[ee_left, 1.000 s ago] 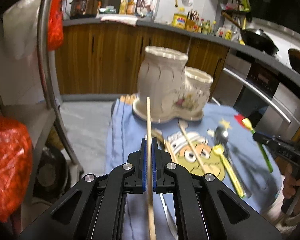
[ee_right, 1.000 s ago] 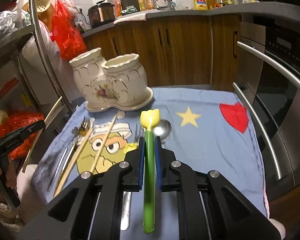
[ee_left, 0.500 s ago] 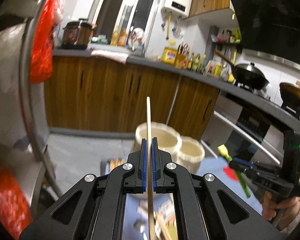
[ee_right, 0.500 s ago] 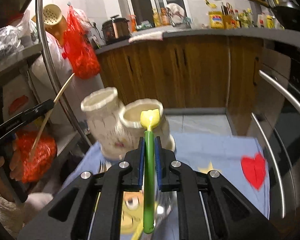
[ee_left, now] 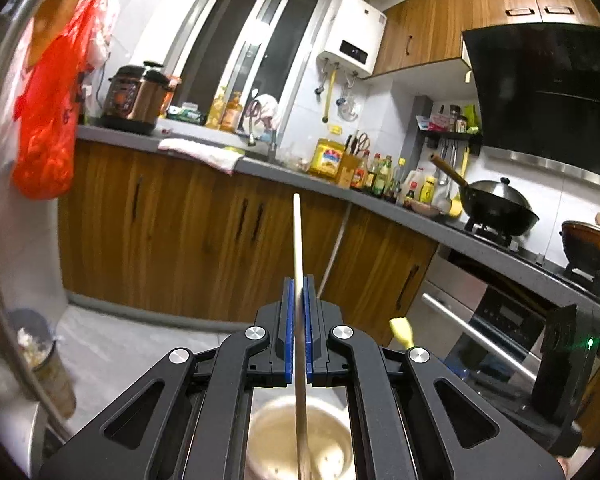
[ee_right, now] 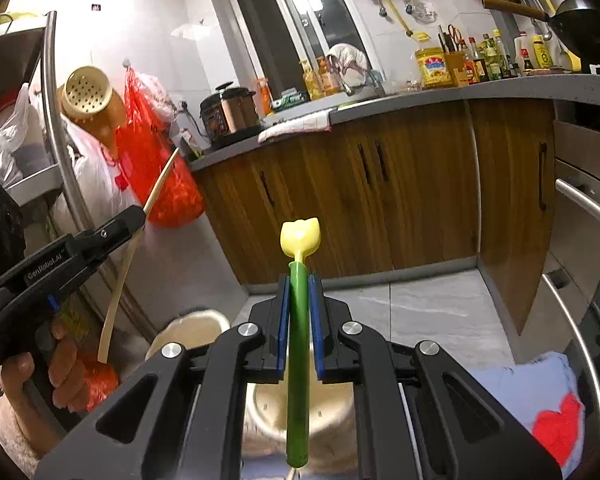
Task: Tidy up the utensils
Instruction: 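Lift the chopstick and green spoon and carry both over the ceramic holder, then release the chopstick into the large cup while the right tool drops the spoon into the small cup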
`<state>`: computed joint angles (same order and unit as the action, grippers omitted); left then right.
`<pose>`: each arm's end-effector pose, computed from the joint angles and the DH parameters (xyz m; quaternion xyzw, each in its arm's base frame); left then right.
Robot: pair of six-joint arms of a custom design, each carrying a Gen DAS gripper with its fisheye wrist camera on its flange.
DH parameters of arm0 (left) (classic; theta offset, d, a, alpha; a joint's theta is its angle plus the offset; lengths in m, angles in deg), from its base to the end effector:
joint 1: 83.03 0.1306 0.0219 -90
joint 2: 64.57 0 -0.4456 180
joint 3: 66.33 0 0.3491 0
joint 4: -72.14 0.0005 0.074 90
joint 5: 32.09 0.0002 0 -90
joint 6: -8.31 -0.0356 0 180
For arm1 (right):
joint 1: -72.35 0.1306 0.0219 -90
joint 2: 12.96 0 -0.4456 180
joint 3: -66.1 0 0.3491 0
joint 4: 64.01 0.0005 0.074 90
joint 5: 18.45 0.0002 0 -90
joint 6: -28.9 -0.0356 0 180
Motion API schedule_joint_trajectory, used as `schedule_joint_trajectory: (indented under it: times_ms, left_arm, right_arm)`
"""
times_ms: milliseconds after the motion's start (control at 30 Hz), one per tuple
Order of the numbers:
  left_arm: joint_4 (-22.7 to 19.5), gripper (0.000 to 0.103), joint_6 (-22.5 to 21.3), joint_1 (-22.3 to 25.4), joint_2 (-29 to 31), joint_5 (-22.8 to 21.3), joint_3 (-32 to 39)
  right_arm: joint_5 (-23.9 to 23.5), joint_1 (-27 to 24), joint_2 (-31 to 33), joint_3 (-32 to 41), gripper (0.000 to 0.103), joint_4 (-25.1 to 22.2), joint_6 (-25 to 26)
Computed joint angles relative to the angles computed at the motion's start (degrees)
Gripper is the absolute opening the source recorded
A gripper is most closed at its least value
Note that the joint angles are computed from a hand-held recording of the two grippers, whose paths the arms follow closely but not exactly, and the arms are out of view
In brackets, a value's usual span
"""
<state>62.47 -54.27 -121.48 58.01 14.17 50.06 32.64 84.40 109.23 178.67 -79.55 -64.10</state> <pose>0.5669 -0.4194 0.4410 -0.1523 0.7586 -0.0547 0.6311 0.6756 0.1666 0.4059 -0.2408 0.7794 0.3449 0.4643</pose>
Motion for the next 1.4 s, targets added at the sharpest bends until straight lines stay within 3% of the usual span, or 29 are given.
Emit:
schedule_joint_trajectory:
  times_ms: [333, 600, 767, 1100, 1200, 1400]
  left_arm:
    - [5.3, 0.005, -3.9, 1.0, 3.0, 0.2, 0.3]
    - [5.5, 0.005, -7.5, 0.3, 5.4, -2.7, 2.3]
    - [4.8, 0.005, -7.1, 0.0, 4.9, -2.6, 1.1]
    - [0.0, 0.005, -1.6, -1.0, 1.6, 1.2, -3.4]
    - [-5.1, 0.005, 1.1, -1.3, 1.1, 3.5, -2.8]
    - [-13.3, 0.005, 5.0, -1.6, 1.4, 5.6, -0.7]
  right_arm:
    - [4.3, 2.3, 2.5, -1.6, 0.01, 10.2, -3.2]
    - [7.6, 2.9, 2.9, -3.0, 0.01, 12.7, -2.6]
    - [7.9, 2.9, 3.0, -3.8, 0.01, 12.0, -1.0]
    - [4.3, 1.0, 0.8, -7.4, 0.01, 8.4, -0.1]
    - [3.7, 0.8, -0.5, -8.7, 0.01, 7.4, 0.9]
    - [5.0, 1.3, -1.4, -7.3, 0.01, -2.3, 5.3]
